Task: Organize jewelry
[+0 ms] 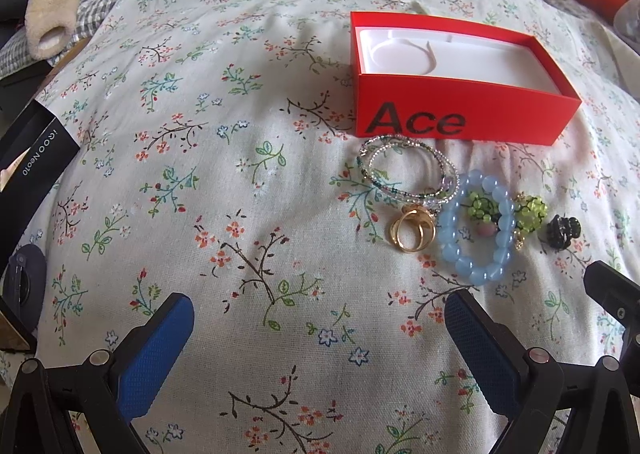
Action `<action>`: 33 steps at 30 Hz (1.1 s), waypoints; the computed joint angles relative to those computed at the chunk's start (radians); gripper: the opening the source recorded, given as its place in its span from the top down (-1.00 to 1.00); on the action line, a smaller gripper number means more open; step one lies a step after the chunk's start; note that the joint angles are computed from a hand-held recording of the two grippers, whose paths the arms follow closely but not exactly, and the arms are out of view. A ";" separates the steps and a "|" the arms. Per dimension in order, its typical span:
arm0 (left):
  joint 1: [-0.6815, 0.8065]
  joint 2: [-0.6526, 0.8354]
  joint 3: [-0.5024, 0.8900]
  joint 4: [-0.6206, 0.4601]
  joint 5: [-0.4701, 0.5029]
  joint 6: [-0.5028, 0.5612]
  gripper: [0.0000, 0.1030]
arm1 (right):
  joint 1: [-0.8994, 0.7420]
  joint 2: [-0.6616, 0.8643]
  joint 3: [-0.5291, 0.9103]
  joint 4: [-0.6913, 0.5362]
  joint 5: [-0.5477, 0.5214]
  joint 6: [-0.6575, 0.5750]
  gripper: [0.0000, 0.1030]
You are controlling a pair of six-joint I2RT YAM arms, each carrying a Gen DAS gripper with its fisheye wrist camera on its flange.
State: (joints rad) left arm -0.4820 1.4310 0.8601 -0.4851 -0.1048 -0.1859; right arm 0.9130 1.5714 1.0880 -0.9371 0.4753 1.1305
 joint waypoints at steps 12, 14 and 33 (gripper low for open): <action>-0.002 0.001 0.003 -0.001 -0.002 -0.004 -1.00 | -0.003 -0.004 0.001 -0.002 0.003 0.000 -1.00; -0.002 -0.001 0.009 -0.007 -0.002 -0.005 -1.00 | -0.003 -0.005 0.000 -0.004 0.003 -0.002 -1.00; 0.004 -0.009 0.012 -0.010 0.000 0.001 -1.00 | -0.002 -0.002 0.003 -0.004 0.004 0.000 -1.00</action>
